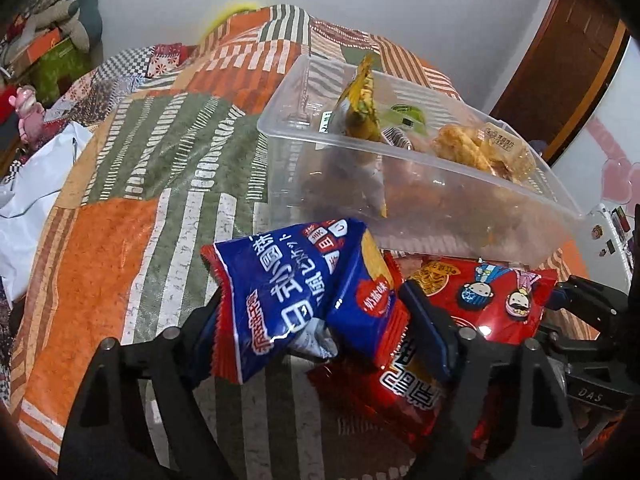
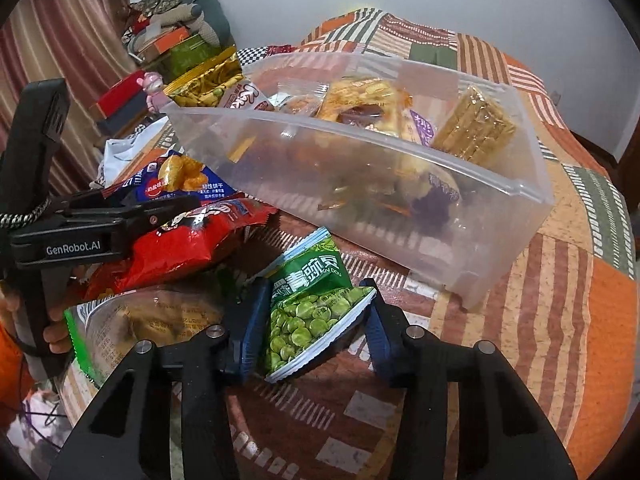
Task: Organize snacks
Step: 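Grasp the blue snack bag with left tool while right tool grasps the green pea bag, then carry the blue bag with left tool while right tool carries the pea bag over the box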
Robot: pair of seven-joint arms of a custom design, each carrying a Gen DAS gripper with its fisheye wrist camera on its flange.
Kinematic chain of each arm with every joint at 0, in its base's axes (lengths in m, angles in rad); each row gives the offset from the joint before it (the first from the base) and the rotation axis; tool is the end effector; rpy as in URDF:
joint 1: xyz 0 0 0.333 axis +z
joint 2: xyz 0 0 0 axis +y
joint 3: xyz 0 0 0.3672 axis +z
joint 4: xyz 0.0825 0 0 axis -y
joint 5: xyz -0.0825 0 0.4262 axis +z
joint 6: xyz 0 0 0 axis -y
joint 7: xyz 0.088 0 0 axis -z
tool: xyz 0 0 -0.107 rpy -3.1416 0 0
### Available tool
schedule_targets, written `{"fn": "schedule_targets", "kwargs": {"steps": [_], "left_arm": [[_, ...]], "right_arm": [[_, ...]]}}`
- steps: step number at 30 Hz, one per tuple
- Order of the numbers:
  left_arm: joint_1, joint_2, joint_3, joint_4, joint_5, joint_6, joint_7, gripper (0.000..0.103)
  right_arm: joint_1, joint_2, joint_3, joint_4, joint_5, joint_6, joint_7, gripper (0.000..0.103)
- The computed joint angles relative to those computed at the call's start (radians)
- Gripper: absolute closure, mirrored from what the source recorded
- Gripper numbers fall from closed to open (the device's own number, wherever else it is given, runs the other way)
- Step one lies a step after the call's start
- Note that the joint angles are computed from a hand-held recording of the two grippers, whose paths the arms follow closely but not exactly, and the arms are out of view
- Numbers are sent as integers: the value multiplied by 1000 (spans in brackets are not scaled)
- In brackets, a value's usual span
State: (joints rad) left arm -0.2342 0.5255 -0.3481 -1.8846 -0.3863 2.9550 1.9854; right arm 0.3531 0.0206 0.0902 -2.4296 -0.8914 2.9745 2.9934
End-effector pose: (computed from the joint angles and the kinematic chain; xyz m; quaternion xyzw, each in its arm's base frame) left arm 0.6375 -0.3551 0.3132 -0.4678 0.8276 -0.3066 0.0469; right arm 0.4606 0.2780 0.3579 -0.6288 0.7196 -0.1422 0.2580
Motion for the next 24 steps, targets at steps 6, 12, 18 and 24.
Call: {"fn": "schedule_targets", "kwargs": {"steps": [6,12,18,24], "left_arm": [[-26,-51,28,-72,27,71,-20,28],[15,-122,-17,-167,32,155,-2,29],[81,-178,-92,-233,9,201,21,29],[185,-211,-211,-259,-52,224,76,29]], "right_arm": [[-3,-27,6,-7,-62,-33,56,66],[-17,-62,23,-22,-108,-61,102,69],[-37,-113,46,-46,-154,-84,167,69],[-60,-179,77,-71,-214,-116,246,69]]}}
